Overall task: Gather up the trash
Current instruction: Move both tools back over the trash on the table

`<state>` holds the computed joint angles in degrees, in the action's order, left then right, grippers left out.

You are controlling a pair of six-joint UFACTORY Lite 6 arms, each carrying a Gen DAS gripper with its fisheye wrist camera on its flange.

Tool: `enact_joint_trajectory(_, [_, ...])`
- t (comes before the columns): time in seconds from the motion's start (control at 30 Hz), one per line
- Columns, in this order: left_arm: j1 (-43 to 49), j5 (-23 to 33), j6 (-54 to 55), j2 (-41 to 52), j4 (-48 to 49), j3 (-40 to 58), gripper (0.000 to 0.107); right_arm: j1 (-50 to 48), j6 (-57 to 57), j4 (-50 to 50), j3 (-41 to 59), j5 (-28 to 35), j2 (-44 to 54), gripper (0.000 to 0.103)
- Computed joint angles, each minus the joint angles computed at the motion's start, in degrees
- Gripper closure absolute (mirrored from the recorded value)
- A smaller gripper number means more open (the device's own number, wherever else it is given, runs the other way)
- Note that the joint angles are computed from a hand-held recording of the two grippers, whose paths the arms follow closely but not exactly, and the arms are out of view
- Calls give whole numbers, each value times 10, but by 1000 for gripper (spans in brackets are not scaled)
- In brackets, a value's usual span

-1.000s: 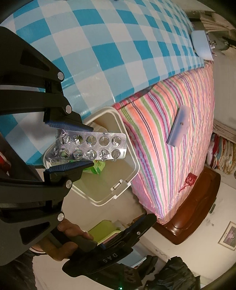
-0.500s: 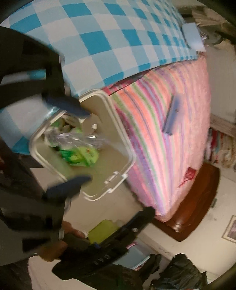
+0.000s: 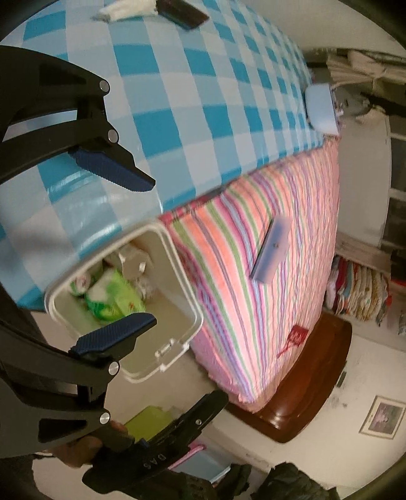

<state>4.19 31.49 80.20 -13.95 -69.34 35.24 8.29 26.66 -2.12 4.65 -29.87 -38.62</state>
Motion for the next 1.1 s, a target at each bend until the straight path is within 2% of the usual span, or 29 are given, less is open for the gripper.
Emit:
enact_joint_trajectory(0.13, [44, 8, 7, -10, 7, -1, 28, 36, -29, 42, 19, -10, 38, 45])
enact_joint_trajectory(0.2, [72, 18, 10, -8, 10, 3, 28, 73, -75, 101, 29, -17, 53, 45])
enact_joint_trajectory(0.4, [205, 65, 35, 25, 17, 42, 28, 141, -121, 171, 69, -41, 123, 45])
enact_joint_trajectory(0.7, [361, 78, 45, 125, 25, 128, 28, 234, -158, 233, 142, -75, 233, 45])
enact_joint_trajectory(0.97, [437, 61, 25, 236, 35, 215, 28, 299, -173, 258, 230, -86, 350, 45])
enact_joint_trajectory(1.1, [458, 55, -41, 321, 73, 287, 28, 314, -179, 258, 274, -82, 398, 45])
